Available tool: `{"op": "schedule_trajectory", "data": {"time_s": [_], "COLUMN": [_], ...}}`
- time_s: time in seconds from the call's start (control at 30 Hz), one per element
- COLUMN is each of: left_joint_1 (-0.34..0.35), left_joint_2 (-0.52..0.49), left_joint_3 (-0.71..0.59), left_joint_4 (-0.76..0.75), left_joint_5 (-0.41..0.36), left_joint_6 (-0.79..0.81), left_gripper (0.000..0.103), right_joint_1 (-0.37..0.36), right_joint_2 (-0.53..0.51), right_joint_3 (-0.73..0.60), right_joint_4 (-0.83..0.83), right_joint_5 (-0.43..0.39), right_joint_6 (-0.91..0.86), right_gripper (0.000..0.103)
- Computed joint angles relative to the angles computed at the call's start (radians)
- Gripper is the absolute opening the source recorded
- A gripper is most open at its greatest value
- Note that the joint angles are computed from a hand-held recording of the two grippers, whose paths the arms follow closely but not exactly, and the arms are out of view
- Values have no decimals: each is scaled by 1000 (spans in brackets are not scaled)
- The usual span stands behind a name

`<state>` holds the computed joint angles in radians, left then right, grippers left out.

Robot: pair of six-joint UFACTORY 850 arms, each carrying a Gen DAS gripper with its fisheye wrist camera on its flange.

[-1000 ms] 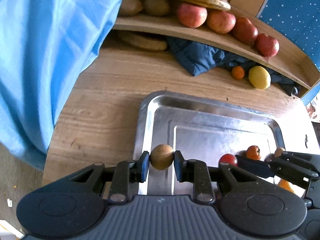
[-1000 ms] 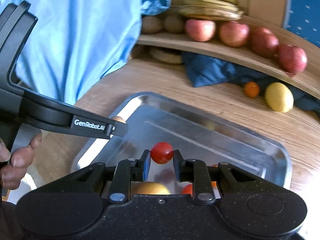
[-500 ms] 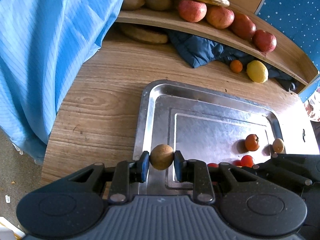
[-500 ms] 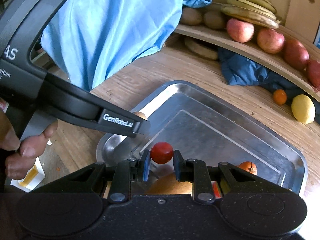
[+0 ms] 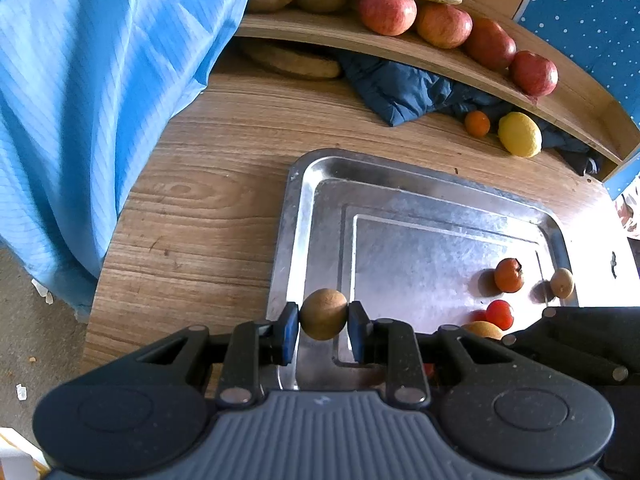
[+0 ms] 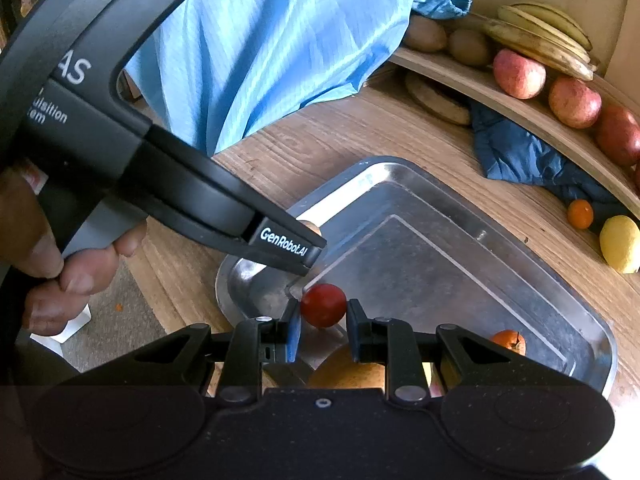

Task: Organize fruits
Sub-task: 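Carry the kiwi and cherry tomato over the tray and lower them, then open both tools to release the fruits and lift away from the tray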

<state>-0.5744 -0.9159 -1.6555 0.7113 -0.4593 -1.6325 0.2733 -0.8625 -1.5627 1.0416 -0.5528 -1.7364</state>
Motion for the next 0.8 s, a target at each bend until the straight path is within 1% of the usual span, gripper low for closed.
{"op": "schedule_trajectory", "data": {"time_s": [0.27,0.47,0.53,0.6,0.8], "left_joint_1": [-7,-22,-29,-38,-64], "left_joint_2": [10,33,44,58,96], "left_joint_3": [8,31,43,59,102], "left_joint_4": [27,70,86,110,140], "left_joint_5": [-13,-27,-33,-41,-67], "left_joint_6": [-40,-88,-108,-132,-143], "left_gripper": [29,36,42,51,67], "right_joint_1": [-4,-16,-21,-27,-49], "right_joint_2": [14,37,50,66,110], "right_joint_3": [20,53,73,96,157], "right_joint_4": [37,101,135,173,272], "right_joint_5": [9,13,16,17,26], "right_joint_6": [-32,-86,-118,-148,-209], "right_gripper": [27,29,33,36,49]}}
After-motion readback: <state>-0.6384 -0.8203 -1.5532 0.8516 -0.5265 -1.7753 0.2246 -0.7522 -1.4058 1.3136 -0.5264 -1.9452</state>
